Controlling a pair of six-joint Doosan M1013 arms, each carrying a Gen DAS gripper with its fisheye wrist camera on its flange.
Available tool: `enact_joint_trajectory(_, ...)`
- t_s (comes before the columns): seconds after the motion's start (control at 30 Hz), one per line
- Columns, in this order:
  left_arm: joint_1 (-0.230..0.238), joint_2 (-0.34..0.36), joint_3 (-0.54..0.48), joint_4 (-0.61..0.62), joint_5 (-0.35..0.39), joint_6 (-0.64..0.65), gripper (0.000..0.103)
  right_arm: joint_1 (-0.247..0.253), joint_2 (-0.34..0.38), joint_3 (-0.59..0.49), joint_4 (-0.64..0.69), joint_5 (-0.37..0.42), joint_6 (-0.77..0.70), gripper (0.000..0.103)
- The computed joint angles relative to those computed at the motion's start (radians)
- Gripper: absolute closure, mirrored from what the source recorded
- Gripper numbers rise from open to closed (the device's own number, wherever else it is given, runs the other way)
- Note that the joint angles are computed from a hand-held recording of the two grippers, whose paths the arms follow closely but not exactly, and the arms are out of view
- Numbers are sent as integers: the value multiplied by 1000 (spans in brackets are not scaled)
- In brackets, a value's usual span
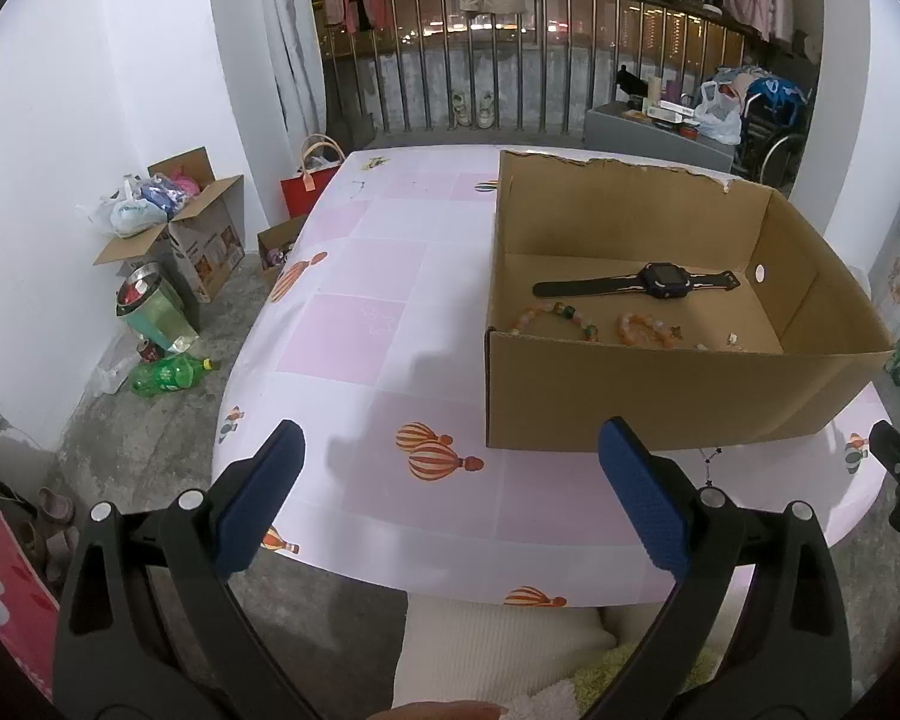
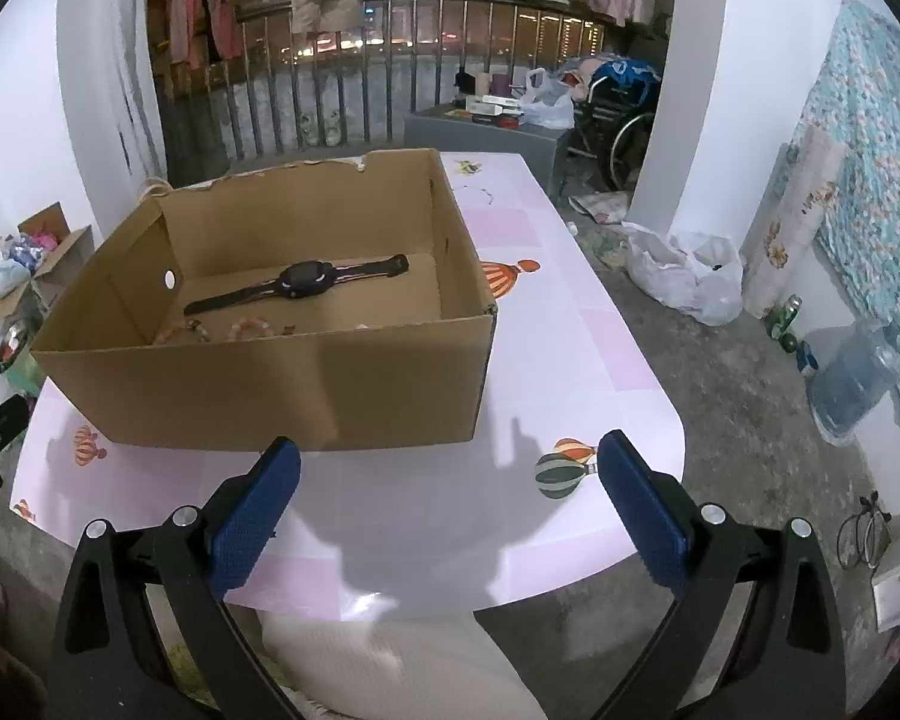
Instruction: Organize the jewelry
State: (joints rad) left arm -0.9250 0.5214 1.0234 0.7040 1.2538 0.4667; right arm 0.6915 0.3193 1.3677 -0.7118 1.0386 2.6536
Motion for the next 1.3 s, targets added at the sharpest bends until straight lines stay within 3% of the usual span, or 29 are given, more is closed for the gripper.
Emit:
enact_joint_trajectory(0.57,7,-1,-7,0,-11,1,8,4,18,-52,-1,11,-59,6)
enact_joint_trajectory(1.3,44,27,-91,-87,32,122,8,-6,64,-140,59,81,-106,6)
